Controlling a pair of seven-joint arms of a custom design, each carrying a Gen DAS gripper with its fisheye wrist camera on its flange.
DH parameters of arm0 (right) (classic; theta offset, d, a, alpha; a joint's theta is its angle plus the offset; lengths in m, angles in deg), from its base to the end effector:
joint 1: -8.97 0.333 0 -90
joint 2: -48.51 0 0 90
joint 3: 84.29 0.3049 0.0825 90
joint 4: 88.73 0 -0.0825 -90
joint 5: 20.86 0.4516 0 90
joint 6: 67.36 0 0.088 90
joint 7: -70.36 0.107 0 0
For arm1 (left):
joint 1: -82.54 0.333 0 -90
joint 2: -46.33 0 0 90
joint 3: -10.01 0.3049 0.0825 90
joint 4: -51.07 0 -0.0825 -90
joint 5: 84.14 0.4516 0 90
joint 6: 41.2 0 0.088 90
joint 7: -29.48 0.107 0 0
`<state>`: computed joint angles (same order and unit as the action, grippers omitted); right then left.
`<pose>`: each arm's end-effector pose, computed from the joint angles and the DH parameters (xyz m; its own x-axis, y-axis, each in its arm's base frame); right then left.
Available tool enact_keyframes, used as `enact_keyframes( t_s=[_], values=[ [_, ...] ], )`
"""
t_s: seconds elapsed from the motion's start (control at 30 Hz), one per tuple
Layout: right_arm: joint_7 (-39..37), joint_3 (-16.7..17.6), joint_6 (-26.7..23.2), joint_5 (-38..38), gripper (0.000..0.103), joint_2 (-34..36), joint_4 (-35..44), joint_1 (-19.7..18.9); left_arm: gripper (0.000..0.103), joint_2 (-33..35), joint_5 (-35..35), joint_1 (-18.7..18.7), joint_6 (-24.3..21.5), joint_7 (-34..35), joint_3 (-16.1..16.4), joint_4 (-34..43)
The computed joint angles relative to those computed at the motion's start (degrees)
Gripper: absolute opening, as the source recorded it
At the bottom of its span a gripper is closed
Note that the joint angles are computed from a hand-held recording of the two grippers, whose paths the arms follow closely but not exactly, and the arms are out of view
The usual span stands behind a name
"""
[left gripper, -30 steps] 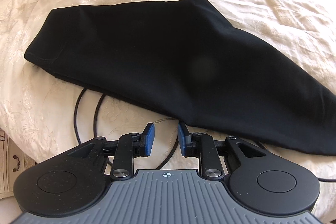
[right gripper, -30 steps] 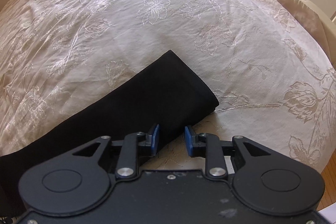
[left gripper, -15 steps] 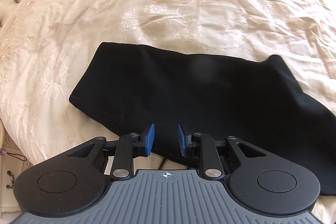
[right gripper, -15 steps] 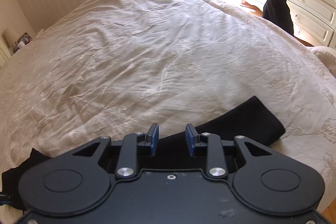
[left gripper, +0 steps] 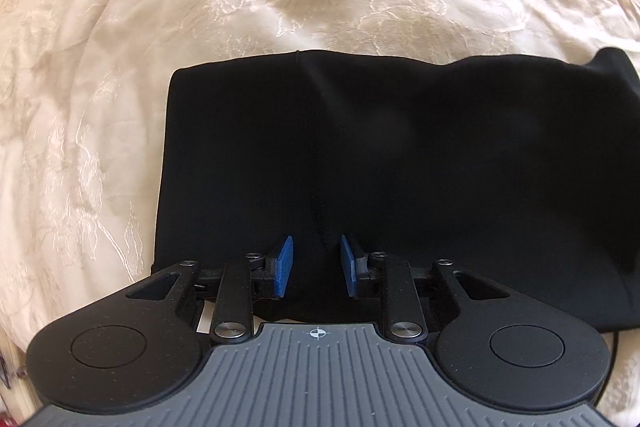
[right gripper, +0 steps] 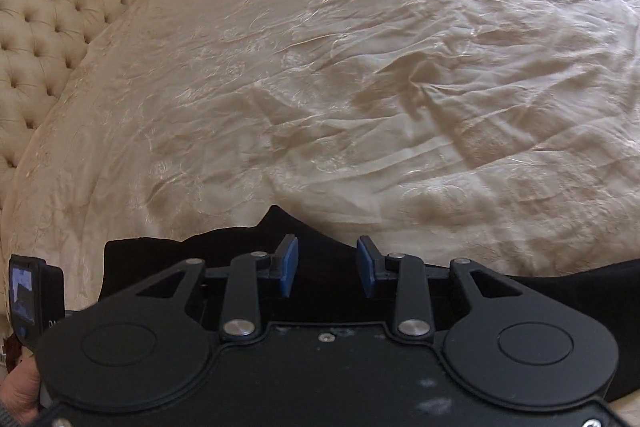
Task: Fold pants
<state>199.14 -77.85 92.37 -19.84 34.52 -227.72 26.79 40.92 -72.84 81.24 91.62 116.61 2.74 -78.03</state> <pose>0.5079 0.2286 0.4187 -0.1601 -0.9243 -0.3464 -0.8355 0.3138 -0.4511 0.5731 -0.0828 0.3707 -0.2051 -0.9644 -0.1671 -0.9607 0.2310 -0.1539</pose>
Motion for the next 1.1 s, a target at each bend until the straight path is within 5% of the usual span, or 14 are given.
enact_keyframes(
  t_s=[0.23,0.4,0.47,0.57,0.73,0.93,1.0,1.1],
  values=[
    [-6.4,-0.9,-3.6,3.3,0.036,17.7,17.2,1.4,0.026,-0.1,-3.8,0.2,0.8,6.0,0.7,-0.3],
    [-10.6,-0.4,-11.5,5.1,0.037,24.1,24.4,0.8,0.026,-0.4,-5.3,0.5,1.1,9.3,1.0,-0.5],
    [-16.1,0.7,-9.8,9.8,0.022,22.8,22.6,0.1,0.026,-0.2,-6.1,0.6,0.4,10.0,1.1,0.0],
    [-16.4,0.6,-7.7,6.2,0.008,18.2,18.2,2.0,0.025,-0.4,-9.3,0.9,-0.7,11.5,1.6,1.4],
    [-13.9,1.7,-6.7,2.7,0.007,11.3,11.5,4.7,0.026,-0.6,-15.0,0.8,2.5,14.1,1.8,3.2],
    [-8.1,2.1,-7.6,2.7,0.006,11.5,9.9,6.0,0.026,4.2,-10.3,0.7,2.8,10.4,0.9,6.1],
    [-6.0,1.9,-6.4,2.0,0.009,11.2,9.7,5.8,0.026,4.7,-8.8,0.8,3.3,11.3,1.0,4.3],
    [-4.2,1.4,-4.7,0.5,0.026,12.1,10.7,5.4,0.026,1.7,-9.3,0.9,10.2,16.0,1.1,-1.3]
  ],
)
